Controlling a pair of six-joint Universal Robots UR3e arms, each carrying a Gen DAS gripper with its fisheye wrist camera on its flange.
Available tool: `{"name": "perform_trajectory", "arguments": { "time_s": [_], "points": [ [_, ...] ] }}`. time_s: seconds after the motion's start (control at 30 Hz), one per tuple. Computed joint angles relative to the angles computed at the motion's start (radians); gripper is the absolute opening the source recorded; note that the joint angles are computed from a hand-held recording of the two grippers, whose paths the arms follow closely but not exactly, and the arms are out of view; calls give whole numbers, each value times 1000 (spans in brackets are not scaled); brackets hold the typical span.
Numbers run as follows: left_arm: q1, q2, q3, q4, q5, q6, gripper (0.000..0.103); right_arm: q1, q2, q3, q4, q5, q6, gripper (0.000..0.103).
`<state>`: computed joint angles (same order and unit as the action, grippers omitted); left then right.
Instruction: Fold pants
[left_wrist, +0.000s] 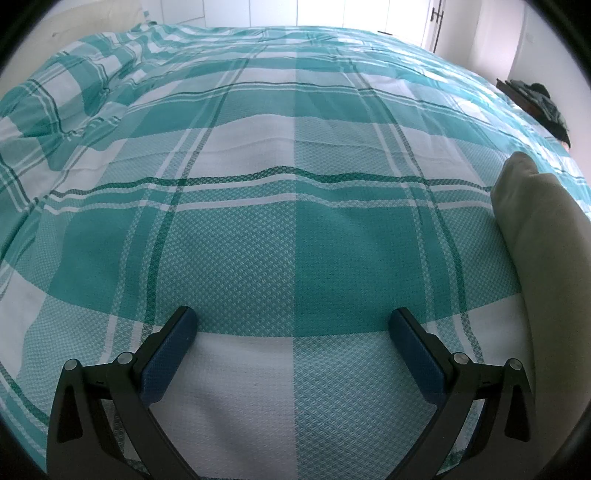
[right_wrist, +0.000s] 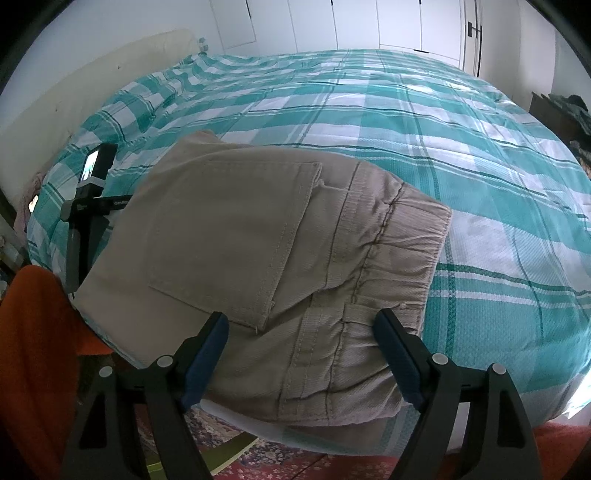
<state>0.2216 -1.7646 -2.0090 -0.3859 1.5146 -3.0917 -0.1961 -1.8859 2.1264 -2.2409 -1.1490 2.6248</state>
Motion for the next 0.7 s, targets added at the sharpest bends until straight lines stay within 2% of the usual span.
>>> {"name": "perform_trajectory", "arguments": {
  "time_s": [0.7],
  "points": [
    [0, 1, -2, 1, 0, -1, 103, -11, -9, 8, 5, 9, -5, 82]
  ]
}}
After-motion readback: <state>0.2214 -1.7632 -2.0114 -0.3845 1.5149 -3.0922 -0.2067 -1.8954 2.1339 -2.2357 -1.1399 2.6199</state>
